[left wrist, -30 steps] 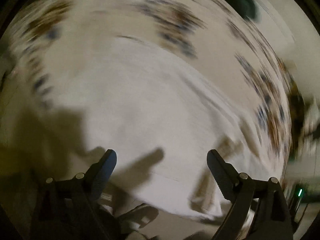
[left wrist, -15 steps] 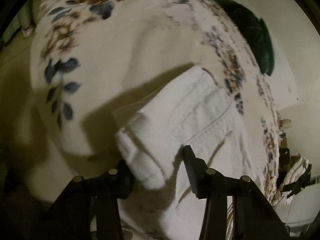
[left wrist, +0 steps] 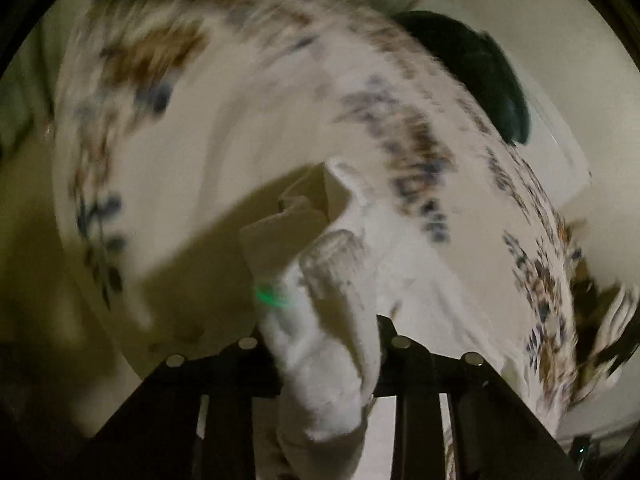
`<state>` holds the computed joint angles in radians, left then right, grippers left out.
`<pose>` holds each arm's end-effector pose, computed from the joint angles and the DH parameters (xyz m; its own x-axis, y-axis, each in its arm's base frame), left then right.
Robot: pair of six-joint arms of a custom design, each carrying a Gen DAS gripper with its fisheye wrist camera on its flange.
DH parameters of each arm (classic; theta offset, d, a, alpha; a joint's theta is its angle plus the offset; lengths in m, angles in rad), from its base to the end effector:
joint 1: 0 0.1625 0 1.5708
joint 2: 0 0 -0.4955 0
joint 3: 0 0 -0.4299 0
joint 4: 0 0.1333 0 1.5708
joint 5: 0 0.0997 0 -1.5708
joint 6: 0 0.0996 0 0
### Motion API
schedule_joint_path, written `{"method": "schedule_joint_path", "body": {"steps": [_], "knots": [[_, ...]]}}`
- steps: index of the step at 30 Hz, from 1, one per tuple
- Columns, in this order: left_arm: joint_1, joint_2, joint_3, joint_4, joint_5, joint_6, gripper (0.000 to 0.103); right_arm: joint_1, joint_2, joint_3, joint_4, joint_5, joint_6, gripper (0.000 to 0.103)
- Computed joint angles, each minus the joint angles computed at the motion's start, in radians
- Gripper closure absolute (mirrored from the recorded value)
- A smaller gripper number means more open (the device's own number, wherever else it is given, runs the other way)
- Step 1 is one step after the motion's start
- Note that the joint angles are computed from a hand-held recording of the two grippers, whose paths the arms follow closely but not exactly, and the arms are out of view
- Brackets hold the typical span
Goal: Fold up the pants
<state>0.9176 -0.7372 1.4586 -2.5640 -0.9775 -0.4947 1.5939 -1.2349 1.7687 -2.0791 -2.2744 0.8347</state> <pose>-0.3409 -0.7564 0.1589 -0.9377 -0.0246 -0.3465 0.1593 0.8559 -0.4920 0.0834 -0.6294 0.3331 -0.5287 0.7178 0.4531 0.5492 0.6963 -0.4622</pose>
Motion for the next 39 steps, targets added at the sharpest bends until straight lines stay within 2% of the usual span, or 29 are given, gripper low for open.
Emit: {"method": "schedule_joint_path", "body": {"steps": [2,3,4,7,11,13,18,20,25,29,31,32,33,34,37,39], "knots": [[-0.034,0.003,-0.015,0.007,0.033,0.053,0.079,0.015,0.007,-0.001,-0.001,-0.038,0.001,0.017],[-0.055,0.002,-0.021,-0.001,0.031,0.090,0.079,0.020,0.008,-0.019,0.004,-0.037,-0.005,0.013],[-0.065,-0.003,-0.016,-0.009,0.031,0.108,0.079,0.021,0.000,-0.010,-0.020,-0.027,-0.016,0.009],[-0.125,0.004,-0.032,-0.021,0.037,0.197,0.080,0.019,-0.040,0.019,-0.074,0.019,-0.052,0.009],[-0.203,-0.002,-0.011,-0.054,0.021,0.323,0.081,0.026,-0.118,0.066,-0.113,0.013,-0.092,0.009],[-0.235,0.004,-0.010,-0.047,-0.027,0.352,0.081,0.016,-0.168,0.103,-0.135,0.021,-0.103,0.009],[-0.305,0.064,-0.017,-0.010,-0.154,0.388,0.082,-0.024,-0.304,0.195,-0.137,0.025,-0.067,0.009],[-0.325,0.098,-0.021,0.014,-0.206,0.387,0.082,-0.051,-0.377,0.245,-0.139,0.033,-0.038,0.009],[-0.357,0.191,-0.050,0.129,-0.287,0.352,0.081,-0.128,-0.511,0.347,-0.141,0.050,-0.025,0.009],[-0.365,0.282,-0.139,0.374,-0.293,0.298,0.072,-0.201,-0.603,0.394,-0.135,0.048,-0.053,0.009],[-0.362,0.303,-0.168,0.432,-0.305,0.305,0.064,-0.240,-0.675,0.419,-0.135,0.097,-0.065,0.009],[-0.361,0.300,-0.168,0.435,-0.322,0.305,0.045,-0.272,-0.706,0.439,-0.180,0.158,-0.073,0.009],[-0.354,0.298,-0.180,0.443,-0.357,0.301,0.014,-0.316,-0.754,0.449,-0.199,0.217,-0.098,0.009],[-0.349,0.294,-0.193,0.453,-0.388,0.301,0.004,-0.349,-0.784,0.461,-0.228,0.268,-0.109,0.009],[-0.358,0.257,-0.189,0.454,-0.416,0.304,0.002,-0.441,-0.857,0.473,-0.306,0.425,-0.195,0.009],[-0.355,0.223,-0.188,0.449,-0.403,0.296,0.002,-0.440,-0.852,0.455,-0.338,0.488,-0.240,0.009]]}}
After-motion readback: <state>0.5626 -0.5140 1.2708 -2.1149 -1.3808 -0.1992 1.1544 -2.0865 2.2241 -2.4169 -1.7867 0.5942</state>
